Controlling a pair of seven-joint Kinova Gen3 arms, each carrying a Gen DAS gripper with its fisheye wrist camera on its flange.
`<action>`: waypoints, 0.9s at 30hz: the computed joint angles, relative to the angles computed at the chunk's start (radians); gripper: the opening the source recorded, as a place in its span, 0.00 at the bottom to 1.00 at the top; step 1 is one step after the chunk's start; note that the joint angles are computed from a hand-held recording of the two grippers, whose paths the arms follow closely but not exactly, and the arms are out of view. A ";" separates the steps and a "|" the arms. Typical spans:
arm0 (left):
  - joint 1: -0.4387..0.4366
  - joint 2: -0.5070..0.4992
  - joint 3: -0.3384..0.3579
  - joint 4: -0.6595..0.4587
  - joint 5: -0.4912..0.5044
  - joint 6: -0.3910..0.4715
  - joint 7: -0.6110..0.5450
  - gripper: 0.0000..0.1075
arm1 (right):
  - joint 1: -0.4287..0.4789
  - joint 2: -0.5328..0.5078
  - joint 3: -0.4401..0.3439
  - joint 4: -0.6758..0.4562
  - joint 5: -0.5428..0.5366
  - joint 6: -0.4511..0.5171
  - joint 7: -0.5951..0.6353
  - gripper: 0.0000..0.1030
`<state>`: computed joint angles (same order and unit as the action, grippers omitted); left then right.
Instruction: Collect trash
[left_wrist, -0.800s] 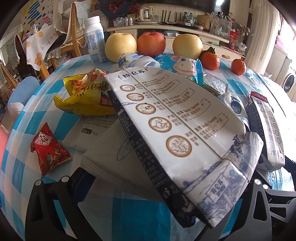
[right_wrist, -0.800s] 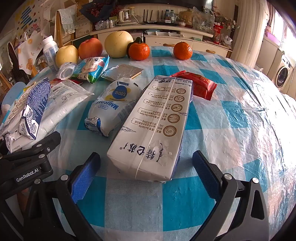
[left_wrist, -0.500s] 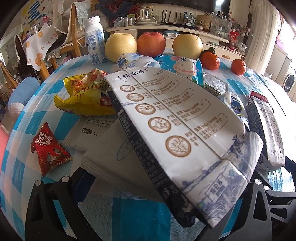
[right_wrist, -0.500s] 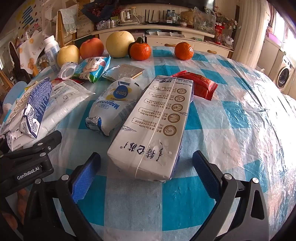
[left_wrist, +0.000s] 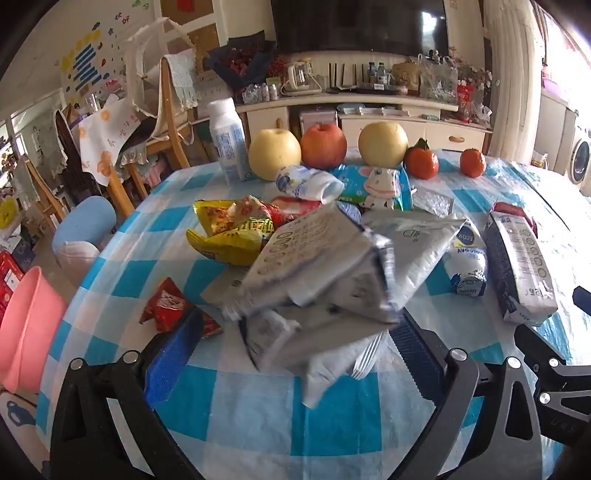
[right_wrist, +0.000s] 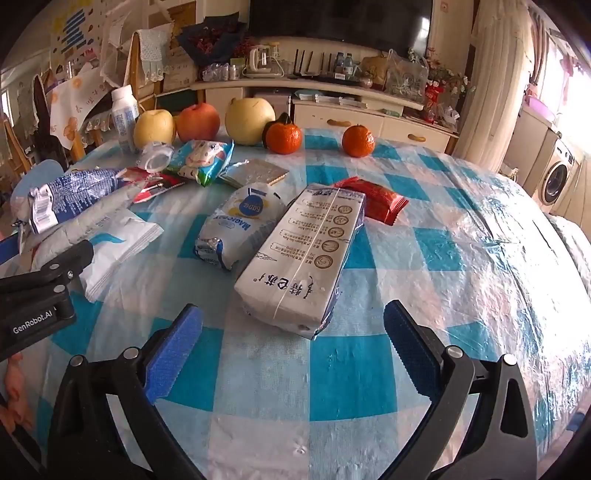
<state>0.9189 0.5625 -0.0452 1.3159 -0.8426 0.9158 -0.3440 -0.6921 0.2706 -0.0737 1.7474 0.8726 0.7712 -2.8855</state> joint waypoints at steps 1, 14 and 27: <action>0.008 -0.018 -0.008 0.018 -0.012 -0.005 0.015 0.92 | -0.015 -0.009 0.003 0.010 0.024 0.002 -0.031 0.96; 0.070 -0.245 0.073 0.220 -0.238 0.095 0.225 0.92 | -0.139 -0.109 -0.128 0.079 0.234 0.193 -0.276 0.96; 0.078 -0.390 0.251 0.336 -0.380 0.286 0.333 0.92 | -0.258 -0.165 -0.265 0.095 0.304 0.431 -0.415 0.96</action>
